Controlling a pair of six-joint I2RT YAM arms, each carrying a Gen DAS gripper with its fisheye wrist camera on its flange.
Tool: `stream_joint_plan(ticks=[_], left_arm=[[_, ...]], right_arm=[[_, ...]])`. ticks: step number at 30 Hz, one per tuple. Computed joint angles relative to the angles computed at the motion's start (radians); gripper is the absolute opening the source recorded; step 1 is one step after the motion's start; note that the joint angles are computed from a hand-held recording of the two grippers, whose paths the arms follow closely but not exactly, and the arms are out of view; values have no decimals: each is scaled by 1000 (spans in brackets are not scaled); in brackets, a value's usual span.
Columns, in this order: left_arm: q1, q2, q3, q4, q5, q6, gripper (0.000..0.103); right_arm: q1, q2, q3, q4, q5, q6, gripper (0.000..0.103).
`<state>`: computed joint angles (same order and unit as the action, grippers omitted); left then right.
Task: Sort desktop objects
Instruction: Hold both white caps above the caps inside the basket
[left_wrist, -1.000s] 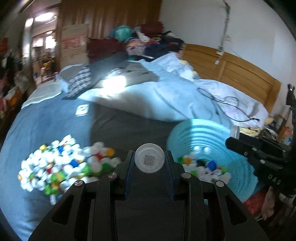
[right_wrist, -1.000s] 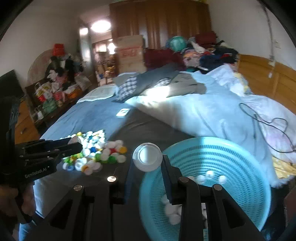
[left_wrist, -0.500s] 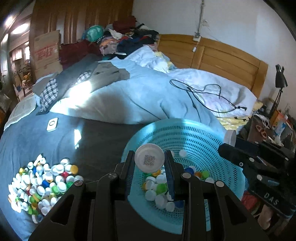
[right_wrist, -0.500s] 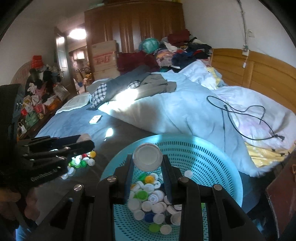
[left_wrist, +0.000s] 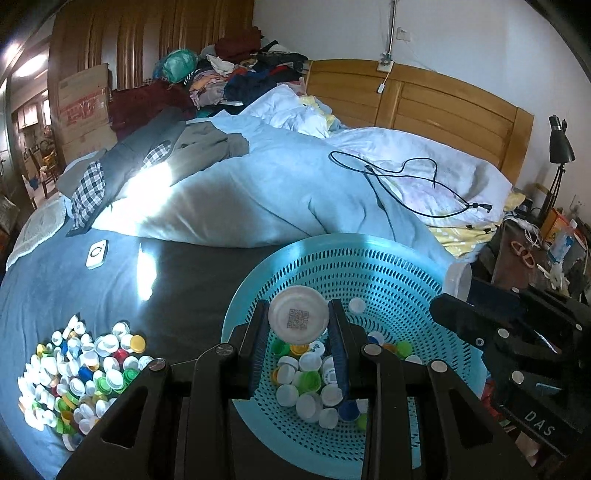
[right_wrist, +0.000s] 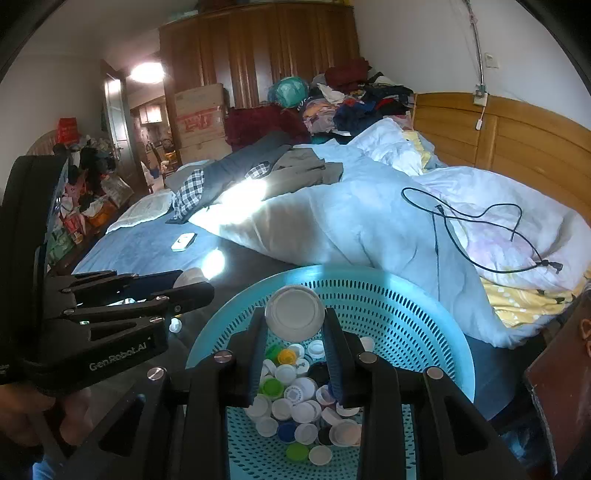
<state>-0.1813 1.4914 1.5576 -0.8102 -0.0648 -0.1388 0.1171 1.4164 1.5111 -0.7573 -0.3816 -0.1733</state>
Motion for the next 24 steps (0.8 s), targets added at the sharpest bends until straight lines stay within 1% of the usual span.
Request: stream_joint_plan(ticks=[15,24], left_arm=[[-11,26,17,6,-5,-1,27],[-13,53,34,1,-1,-7,27]], right_arm=[[-4,18,14,-3,1,-6,32],[-20,36,30,-8,-20,-9,32]])
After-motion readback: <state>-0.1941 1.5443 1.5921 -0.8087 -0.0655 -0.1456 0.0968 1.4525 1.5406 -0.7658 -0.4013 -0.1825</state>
